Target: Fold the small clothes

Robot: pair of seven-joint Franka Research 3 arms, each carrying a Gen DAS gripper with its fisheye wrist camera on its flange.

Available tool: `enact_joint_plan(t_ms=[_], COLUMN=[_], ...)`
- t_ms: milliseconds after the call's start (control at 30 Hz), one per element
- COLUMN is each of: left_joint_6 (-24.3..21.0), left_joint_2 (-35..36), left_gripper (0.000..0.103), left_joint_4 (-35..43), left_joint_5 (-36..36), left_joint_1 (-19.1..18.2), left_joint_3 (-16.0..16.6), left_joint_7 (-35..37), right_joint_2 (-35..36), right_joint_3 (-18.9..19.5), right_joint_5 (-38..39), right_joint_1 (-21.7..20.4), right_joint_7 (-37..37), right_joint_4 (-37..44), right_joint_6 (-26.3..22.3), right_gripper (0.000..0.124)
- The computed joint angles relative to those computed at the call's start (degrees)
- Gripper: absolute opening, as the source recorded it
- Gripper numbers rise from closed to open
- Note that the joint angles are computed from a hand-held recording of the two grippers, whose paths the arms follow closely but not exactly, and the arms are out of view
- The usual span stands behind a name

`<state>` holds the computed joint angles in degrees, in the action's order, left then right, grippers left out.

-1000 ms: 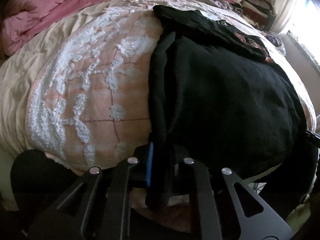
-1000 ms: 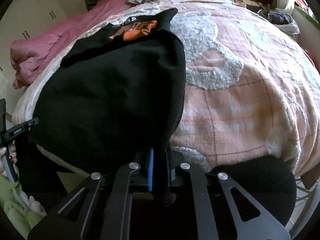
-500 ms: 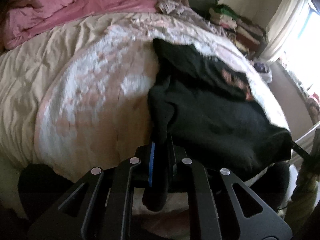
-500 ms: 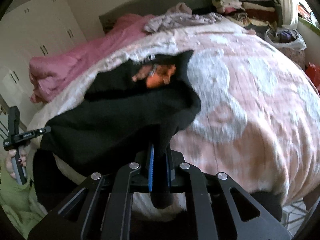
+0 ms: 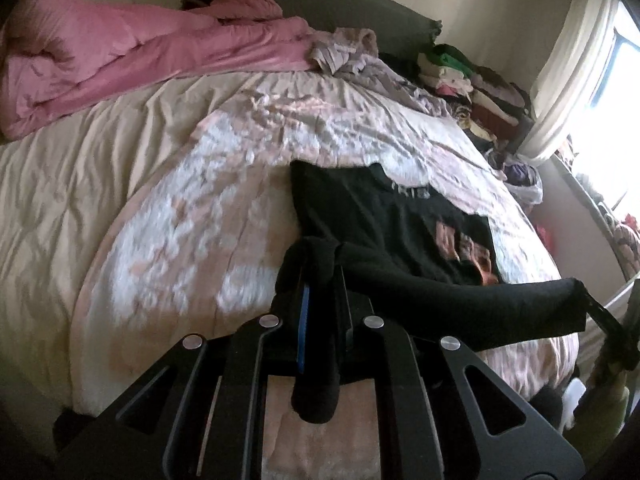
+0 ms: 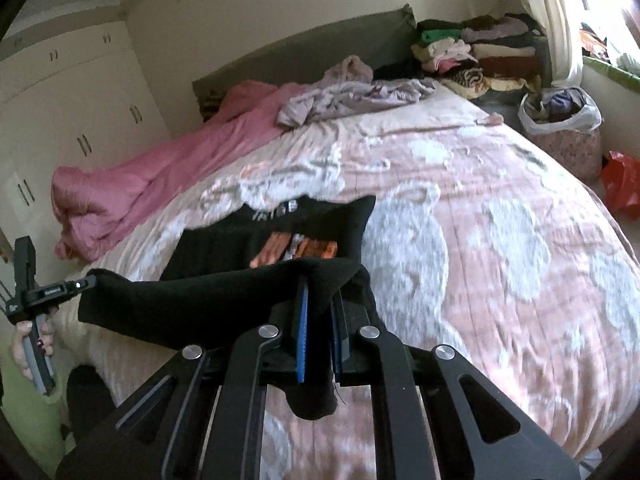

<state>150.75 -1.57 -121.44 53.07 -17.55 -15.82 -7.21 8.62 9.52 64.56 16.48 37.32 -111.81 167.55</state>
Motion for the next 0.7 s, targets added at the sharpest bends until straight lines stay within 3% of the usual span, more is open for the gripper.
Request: enact_joint_plan(t_ms=[433,700], left_joint_6=[-1.7,-2.6], left_joint_2=[6.7,11.6], left_gripper=[0.004,0.004], left_joint_4=[9.0,14.0], left_joint_5=[-1.7,-5.1], left_joint_1=[0.1,-0.3], left_joint_3=[2.8,4.7], left_joint_7=[4.8,9.3], right_joint_2=[10.2,17.4], right_joint_3=[-0.7,-4.1], right_joint_5=[-20.6,-35.2], right_joint_1=[0.8,2.5], right_joint_7=[17.3,32.0], right_joint_4=[11.6,20.6], right_joint_6=[4.1,0.3], right_gripper=[0.008,0.008])
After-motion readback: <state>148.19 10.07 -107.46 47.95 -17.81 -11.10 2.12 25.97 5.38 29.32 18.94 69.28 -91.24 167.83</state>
